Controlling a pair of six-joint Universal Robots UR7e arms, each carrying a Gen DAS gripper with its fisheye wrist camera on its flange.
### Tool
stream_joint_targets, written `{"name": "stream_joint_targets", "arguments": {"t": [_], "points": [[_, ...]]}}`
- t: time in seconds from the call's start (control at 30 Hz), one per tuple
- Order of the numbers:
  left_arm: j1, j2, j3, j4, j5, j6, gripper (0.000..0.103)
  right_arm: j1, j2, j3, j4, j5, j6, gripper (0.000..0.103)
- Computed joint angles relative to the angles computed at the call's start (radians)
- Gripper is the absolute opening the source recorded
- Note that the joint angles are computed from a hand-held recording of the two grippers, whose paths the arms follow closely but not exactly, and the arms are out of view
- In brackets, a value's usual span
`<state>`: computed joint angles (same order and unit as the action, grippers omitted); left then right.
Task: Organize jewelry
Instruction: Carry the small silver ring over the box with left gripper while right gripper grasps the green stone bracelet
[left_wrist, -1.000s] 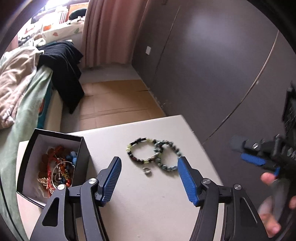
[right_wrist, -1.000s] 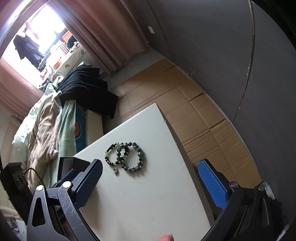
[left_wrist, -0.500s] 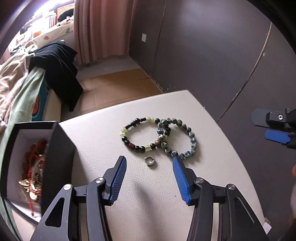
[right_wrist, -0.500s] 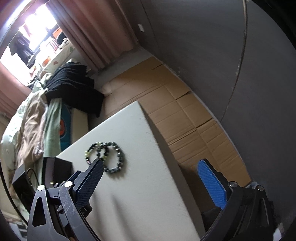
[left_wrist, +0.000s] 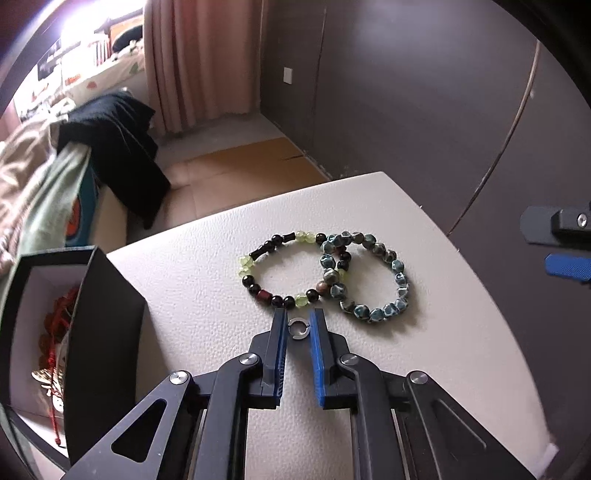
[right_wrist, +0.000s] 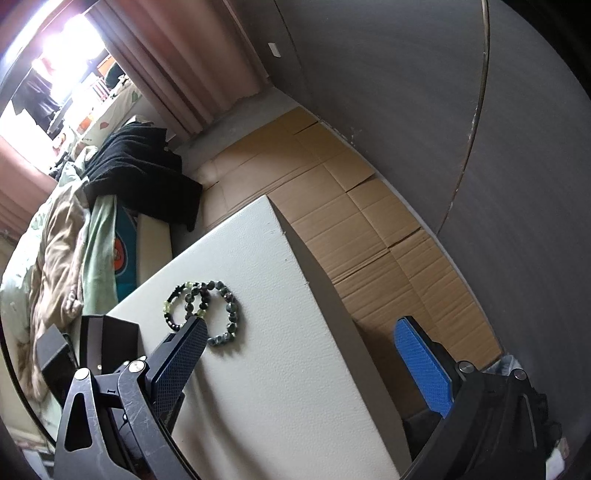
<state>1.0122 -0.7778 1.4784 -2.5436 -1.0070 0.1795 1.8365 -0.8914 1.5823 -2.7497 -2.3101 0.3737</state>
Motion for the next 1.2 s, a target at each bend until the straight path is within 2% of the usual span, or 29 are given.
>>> {"name": "stream_joint_targets", "arguments": {"t": [0.1, 0.2, 0.37, 0.43, 0.53, 0.67, 0.77, 0.93, 1.2], "points": [[0.007, -0.018, 0.004, 0.008, -0.018, -0.021, 0.013, -0.001, 0.012, -0.011, 0.015, 0.02, -0.018, 0.099], [0.01, -0.036, 0.01, 0.008, -0.03, -0.036, 0.013, -0.004, 0.028, -0.032, 0.057, 0.038, -0.017, 0.079], [0.008, -0.078, 0.028, 0.001, -0.05, -0.057, 0.013, -0.006, 0.062, -0.062, 0.087, 0.07, -0.033, 0.066], [0.004, -0.097, 0.032, 0.004, -0.057, -0.058, 0.013, -0.006, 0.072, -0.072, 0.094, 0.084, -0.044, 0.055], [-0.001, -0.127, 0.037, 0.016, -0.054, -0.064, 0.013, -0.007, 0.089, -0.086, 0.094, 0.088, -0.042, 0.053], [0.015, -0.177, 0.028, 0.072, -0.103, -0.148, 0.013, -0.007, 0.109, -0.101, 0.09, 0.074, -0.037, 0.05], [0.018, -0.213, 0.046, 0.036, -0.099, -0.159, 0.013, -0.005, 0.124, -0.113, 0.084, 0.05, -0.04, 0.047], [0.036, -0.241, 0.053, 0.006, -0.111, -0.16, 0.013, -0.001, 0.152, -0.132, 0.068, 0.042, -0.033, 0.033], [0.081, -0.248, 0.016, 0.028, -0.136, -0.185, 0.013, 0.016, 0.231, -0.201, 0.048, -0.052, -0.095, 0.032]]}}
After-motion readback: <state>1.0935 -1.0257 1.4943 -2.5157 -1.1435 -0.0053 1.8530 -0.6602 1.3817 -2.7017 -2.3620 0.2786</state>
